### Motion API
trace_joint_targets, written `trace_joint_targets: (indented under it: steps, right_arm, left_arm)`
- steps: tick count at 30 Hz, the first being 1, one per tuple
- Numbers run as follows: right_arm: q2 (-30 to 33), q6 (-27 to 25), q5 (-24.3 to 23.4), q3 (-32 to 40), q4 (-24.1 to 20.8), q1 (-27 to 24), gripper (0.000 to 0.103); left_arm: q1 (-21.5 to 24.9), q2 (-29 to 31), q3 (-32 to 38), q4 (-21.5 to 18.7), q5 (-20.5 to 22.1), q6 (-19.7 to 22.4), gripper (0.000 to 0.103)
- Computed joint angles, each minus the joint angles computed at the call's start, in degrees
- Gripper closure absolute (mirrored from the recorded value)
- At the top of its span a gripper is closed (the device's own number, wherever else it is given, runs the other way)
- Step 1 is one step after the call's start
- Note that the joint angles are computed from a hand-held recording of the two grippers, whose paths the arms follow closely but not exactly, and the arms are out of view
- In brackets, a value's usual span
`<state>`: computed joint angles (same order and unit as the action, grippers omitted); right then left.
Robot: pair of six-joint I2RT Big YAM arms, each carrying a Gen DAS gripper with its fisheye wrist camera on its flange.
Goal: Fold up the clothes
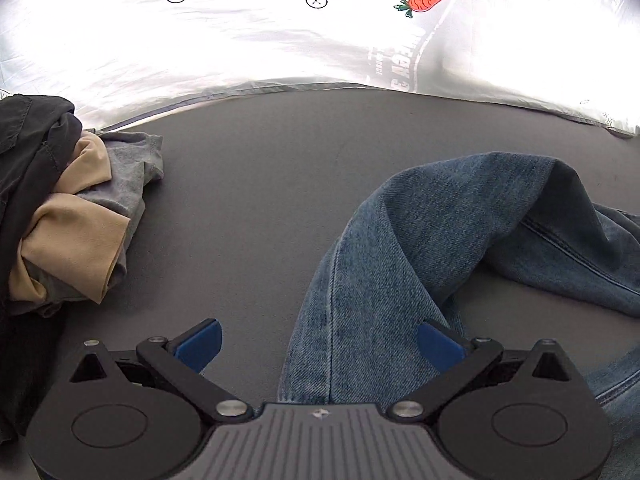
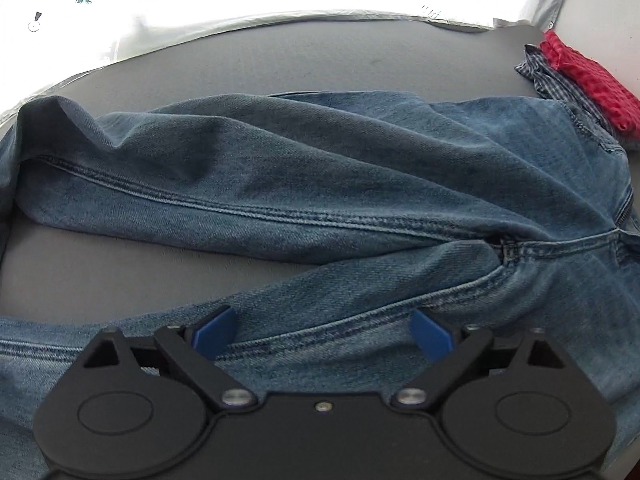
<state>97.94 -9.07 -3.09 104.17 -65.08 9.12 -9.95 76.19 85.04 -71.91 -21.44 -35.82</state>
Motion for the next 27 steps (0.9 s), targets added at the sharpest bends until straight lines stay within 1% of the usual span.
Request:
trace_joint_targets:
  steps: [2, 3, 4, 5, 6, 7, 8, 10, 12, 14, 16, 18, 19, 20, 21, 22, 23, 24, 25, 27]
  right_arm:
    - [0.13, 0.00, -0.79, -0.07, -0.06, -0.32, 0.005]
    - [0.29, 0.31, -1.23, -0.02, -0.16, -0.52, 0.003]
    - [0.45, 0.62, -1.67, 0.04, -0.25, -0.71, 0.002]
    - [0.72, 0.87, -2.26, 0.37, -0.53, -0.99, 0.001]
    - [0.65, 0.73, -2.27, 0.25, -0.43, -0.97, 0.000]
    - [0.56, 0.56, -2.25, 0.08, -0.30, -0.92, 0.000]
    - [0.46, 0.39, -2.22, -0.08, -0.16, -0.88, 0.000]
    - [0.11, 0.32, -2.38, -0.69, 0.34, -0.88, 0.000]
    - [-0.30, 0.28, -2.50, -1.27, 0.78, -0.89, 0.000]
    - [-0.71, 0.31, -2.54, -1.81, 1.16, -0.89, 0.000]
    - [-1.15, 0.37, -2.57, -2.37, 1.57, -0.90, 0.000]
    - [-0.54, 0.22, -2.75, -1.67, 1.61, -1.16, 0.000]
    - [-0.62, 0.23, -2.79, -1.77, 1.72, -1.18, 0.000]
    - [-0.72, 0.28, -2.80, -1.88, 1.83, -1.18, 0.000]
    - [-0.81, 0.30, -2.82, -2.00, 1.94, -1.20, 0.000]
    - [-0.95, 0.29, -2.86, -2.20, 2.10, -1.23, 0.000]
    - [-1.01, 0.26, -2.90, -2.26, 2.16, -1.24, 0.000]
    - [-1.08, 0.21, -2.94, -2.30, 2.09, -1.26, 0.000]
    - [-1.14, 0.10, -3.00, -2.32, 1.98, -1.29, 0.000]
    - [-0.76, -0.28, -3.39, -1.80, 1.67, -1.57, 0.000]
  left_arm:
    - [0.70, 0.52, -0.07, 1.61, 3.54, 1.32, 0.000]
    - [0.72, 0.82, -0.21, 2.41, 4.52, 1.78, 0.001]
    - [0.55, 1.16, -0.29, 2.81, 4.49, 1.64, 0.007]
    - [0.24, 1.72, -0.16, 2.55, 3.77, 0.71, 0.025]
    - [-0.23, 2.33, 0.09, 1.90, 2.17, -0.82, 0.045]
    - [-0.70, 3.00, 0.64, 0.71, 0.33, -2.25, 0.081]
    - [-1.08, 3.49, 1.43, -0.42, -1.32, -2.93, 0.085]
    - [-1.73, 4.00, 3.25, -2.19, -4.87, -3.34, 0.090]
    - [-2.16, 3.82, 6.25, -3.90, -10.71, -1.82, 0.091]
    - [-2.16, 3.24, 8.95, -4.31, -16.15, 0.77, 0.091]
    - [-1.72, 2.32, 11.60, -2.69, -21.10, 5.88, 0.090]
    - [-1.38, 2.65, 13.00, -1.51, -25.14, 11.19, 0.084]
    - [-1.26, 2.90, 13.46, -0.82, -27.27, 13.87, 0.073]
    - [-1.07, 4.10, 14.06, -2.35, -30.66, 14.57, 0.058]
    - [-0.49, 6.08, 15.14, -6.75, -32.91, 12.52, 0.050]
    - [0.39, 7.57, 16.31, -11.60, -32.41, 9.14, 0.042]
    - [1.38, 8.54, 17.12, -15.61, -30.93, 5.86, 0.043]
    - [2.27, 8.74, 17.51, -18.83, -28.33, 1.38, 0.043]
    - [2.64, 7.62, 16.76, -19.36, -25.20, -2.23, 0.043]
    - [2.04, 4.75, 14.37, -17.74, -20.30, -6.97, 0.037]
